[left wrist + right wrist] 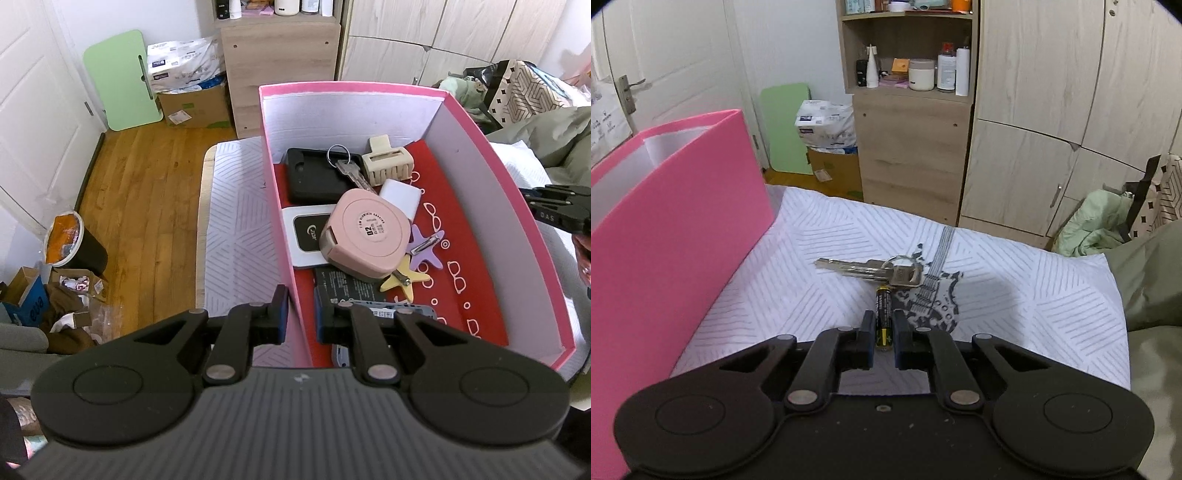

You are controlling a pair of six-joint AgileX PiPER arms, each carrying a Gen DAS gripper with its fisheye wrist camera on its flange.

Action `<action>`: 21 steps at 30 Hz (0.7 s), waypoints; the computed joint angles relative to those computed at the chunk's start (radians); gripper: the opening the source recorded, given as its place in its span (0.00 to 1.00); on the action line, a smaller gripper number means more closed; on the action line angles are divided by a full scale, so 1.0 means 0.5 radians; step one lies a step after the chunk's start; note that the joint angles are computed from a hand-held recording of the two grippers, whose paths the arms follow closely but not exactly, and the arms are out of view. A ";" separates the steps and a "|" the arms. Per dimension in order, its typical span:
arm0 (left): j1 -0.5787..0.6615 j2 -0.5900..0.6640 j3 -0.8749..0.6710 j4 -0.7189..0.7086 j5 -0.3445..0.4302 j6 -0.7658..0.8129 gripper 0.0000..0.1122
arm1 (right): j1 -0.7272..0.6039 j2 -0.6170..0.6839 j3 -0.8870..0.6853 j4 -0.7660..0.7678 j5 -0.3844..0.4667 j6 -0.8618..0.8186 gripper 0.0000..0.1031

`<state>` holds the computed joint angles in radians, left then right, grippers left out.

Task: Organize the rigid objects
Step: 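Return right gripper to the bed and grasp the second AA battery, then carry the second AA battery into the pink box and release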

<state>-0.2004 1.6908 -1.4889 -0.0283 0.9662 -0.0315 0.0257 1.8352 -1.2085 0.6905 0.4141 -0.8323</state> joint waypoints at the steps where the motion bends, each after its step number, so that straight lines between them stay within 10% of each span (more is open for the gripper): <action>1: 0.000 0.004 -0.008 0.002 0.006 -0.005 0.11 | -0.002 -0.018 0.022 0.045 0.004 -0.034 0.11; 12: -0.001 0.001 -0.011 -0.007 0.010 -0.010 0.11 | 0.035 -0.355 0.129 0.421 0.120 -0.289 0.11; 21: 0.004 -0.006 -0.013 -0.010 0.007 -0.022 0.11 | 0.215 -0.227 -0.397 0.464 0.685 -0.017 0.11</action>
